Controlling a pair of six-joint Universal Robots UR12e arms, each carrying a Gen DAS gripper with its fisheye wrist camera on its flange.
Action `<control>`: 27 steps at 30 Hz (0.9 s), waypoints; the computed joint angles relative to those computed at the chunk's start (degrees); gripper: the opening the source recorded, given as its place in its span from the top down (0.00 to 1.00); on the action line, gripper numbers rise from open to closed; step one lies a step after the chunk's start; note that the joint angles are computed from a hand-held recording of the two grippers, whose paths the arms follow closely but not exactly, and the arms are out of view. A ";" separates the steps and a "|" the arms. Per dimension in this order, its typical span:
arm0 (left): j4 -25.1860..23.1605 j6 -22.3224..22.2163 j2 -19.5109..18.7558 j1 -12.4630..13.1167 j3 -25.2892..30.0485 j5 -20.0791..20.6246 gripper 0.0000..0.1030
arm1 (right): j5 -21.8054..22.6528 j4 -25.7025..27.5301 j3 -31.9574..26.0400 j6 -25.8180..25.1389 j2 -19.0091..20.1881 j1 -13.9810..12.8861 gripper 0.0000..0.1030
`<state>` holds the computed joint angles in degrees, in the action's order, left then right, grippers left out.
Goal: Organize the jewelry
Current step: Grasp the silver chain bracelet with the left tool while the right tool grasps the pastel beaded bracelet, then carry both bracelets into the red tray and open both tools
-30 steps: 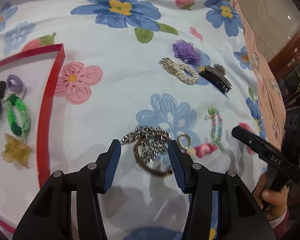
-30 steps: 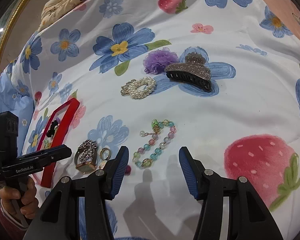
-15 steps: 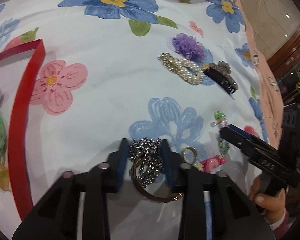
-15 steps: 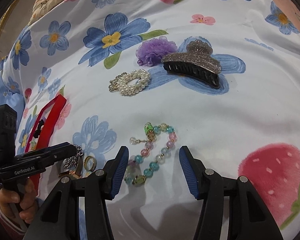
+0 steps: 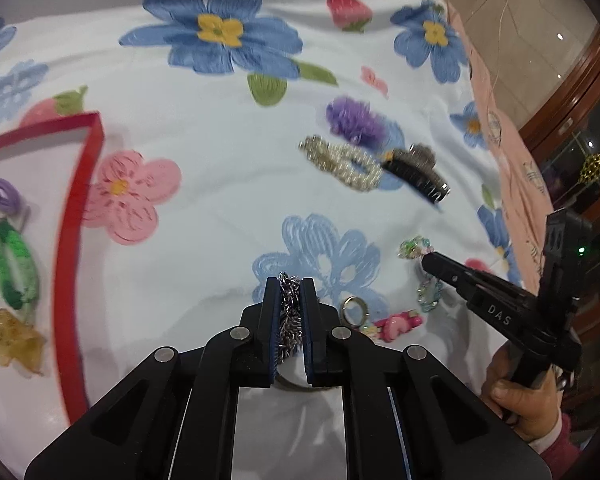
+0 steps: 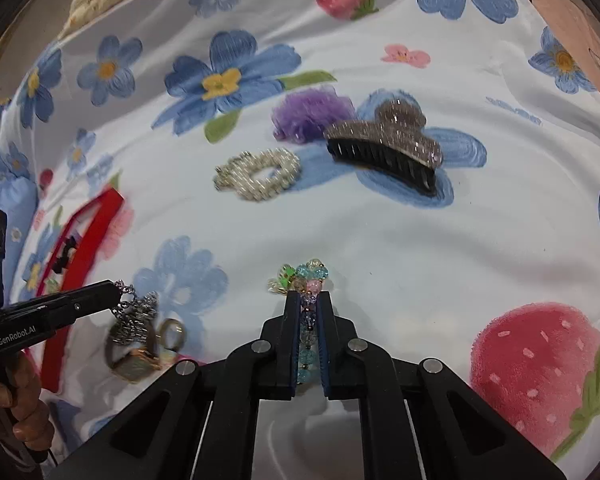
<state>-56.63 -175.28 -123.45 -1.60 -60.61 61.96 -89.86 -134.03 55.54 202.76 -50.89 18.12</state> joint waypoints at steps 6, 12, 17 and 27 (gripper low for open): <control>3.94 -1.14 2.34 0.66 -2.39 -1.63 0.92 | 0.48 -2.80 0.53 -0.11 -0.91 0.23 0.93; 7.49 -3.01 4.21 1.50 -4.24 -3.34 0.92 | 1.83 -5.55 0.76 0.06 -1.63 0.53 0.93; 10.61 -4.33 5.96 2.39 -6.32 -3.58 0.92 | 3.70 -7.35 0.51 -0.16 -1.82 0.92 0.93; 15.82 -7.92 9.55 4.89 -11.32 -3.16 0.92 | 8.20 -8.25 -1.89 -1.80 -0.70 2.19 0.93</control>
